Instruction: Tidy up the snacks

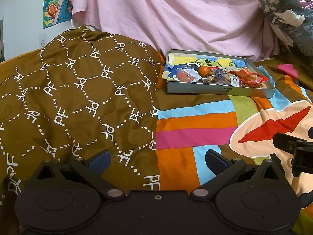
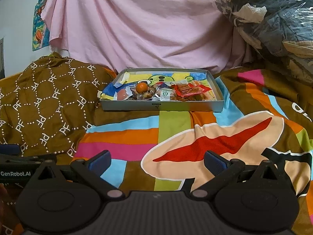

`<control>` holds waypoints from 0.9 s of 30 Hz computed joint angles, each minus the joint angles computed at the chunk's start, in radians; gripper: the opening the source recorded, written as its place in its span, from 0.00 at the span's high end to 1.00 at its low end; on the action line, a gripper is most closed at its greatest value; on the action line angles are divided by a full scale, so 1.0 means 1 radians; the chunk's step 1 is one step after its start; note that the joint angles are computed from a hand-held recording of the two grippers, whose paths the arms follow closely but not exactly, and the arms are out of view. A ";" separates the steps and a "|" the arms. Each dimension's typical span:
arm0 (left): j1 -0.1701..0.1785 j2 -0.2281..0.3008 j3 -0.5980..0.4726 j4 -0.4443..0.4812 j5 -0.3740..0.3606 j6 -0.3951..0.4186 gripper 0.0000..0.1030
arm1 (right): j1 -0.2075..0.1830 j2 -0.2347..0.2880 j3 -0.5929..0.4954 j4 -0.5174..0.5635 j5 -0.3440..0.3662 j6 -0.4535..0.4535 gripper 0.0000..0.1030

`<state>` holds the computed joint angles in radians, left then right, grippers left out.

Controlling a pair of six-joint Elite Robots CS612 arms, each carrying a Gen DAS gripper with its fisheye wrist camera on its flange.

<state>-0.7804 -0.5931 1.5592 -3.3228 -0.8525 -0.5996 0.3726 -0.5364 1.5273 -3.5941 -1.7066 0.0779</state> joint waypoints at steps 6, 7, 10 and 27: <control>0.000 0.000 0.001 -0.004 -0.001 0.004 0.01 | 0.000 -0.001 0.000 0.007 0.002 0.004 0.00; 0.000 0.000 0.001 -0.003 -0.001 0.003 0.01 | 0.000 -0.001 0.000 0.007 0.003 0.005 0.00; 0.000 0.000 0.001 -0.004 -0.001 0.003 0.01 | 0.000 -0.001 0.000 0.008 0.003 0.005 0.00; -0.001 0.002 -0.002 -0.001 -0.007 0.016 0.01 | -0.001 -0.001 0.001 0.012 0.005 0.006 0.00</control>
<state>-0.7811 -0.5912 1.5576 -3.3233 -0.8593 -0.5836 0.3720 -0.5378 1.5279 -3.5825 -1.7021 0.0838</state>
